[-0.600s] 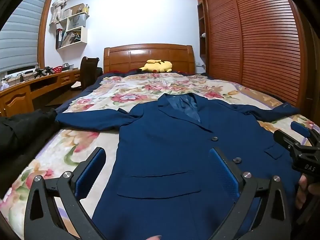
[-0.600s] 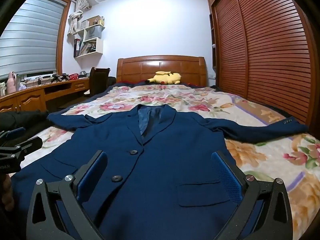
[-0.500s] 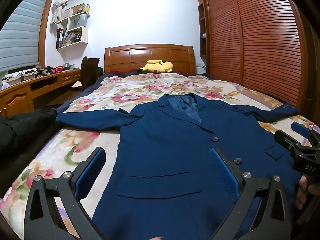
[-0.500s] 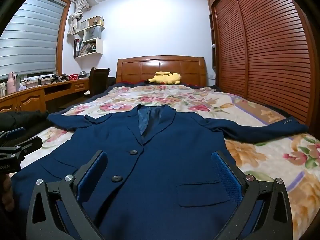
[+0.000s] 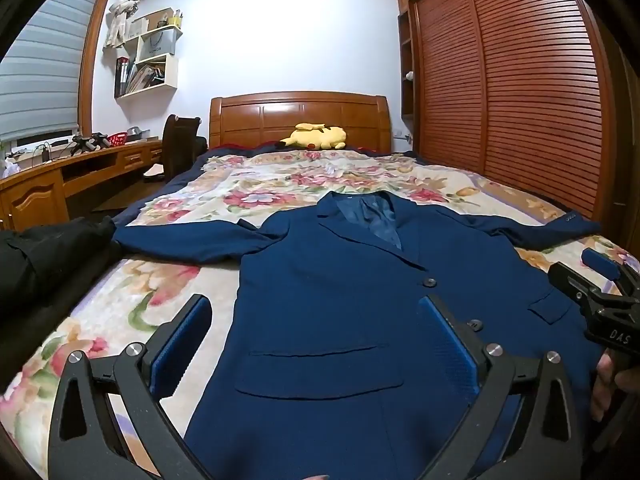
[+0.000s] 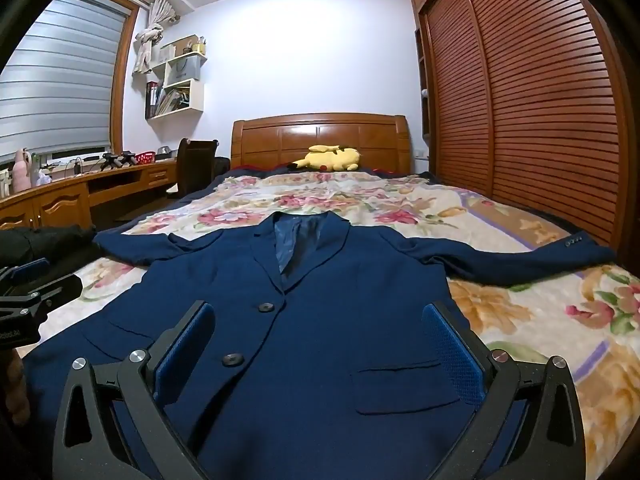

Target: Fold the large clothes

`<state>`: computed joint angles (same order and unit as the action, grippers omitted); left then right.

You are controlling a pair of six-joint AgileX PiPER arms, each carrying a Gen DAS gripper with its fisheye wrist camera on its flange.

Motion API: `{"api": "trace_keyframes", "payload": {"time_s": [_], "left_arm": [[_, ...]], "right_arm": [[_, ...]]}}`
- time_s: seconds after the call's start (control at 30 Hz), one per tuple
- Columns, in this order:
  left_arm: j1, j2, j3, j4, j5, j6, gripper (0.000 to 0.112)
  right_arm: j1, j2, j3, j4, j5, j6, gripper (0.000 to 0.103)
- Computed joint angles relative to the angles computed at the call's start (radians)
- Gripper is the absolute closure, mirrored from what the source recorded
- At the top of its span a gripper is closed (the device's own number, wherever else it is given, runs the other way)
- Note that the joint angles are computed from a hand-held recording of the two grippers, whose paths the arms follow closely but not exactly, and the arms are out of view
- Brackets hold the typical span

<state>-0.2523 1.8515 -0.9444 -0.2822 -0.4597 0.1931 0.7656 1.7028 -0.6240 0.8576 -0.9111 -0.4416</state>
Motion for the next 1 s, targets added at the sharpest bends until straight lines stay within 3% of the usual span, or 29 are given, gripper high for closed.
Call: {"api": "trace_keyframes", "payload": {"time_s": [1.0], "left_arm": [[-0.001,-0.015,0.007,-0.011,0.006,0.016,0.009]], "right_arm": [[-0.005,-0.002,0.015,-0.020,-0.013,0.027,0.000]]}}
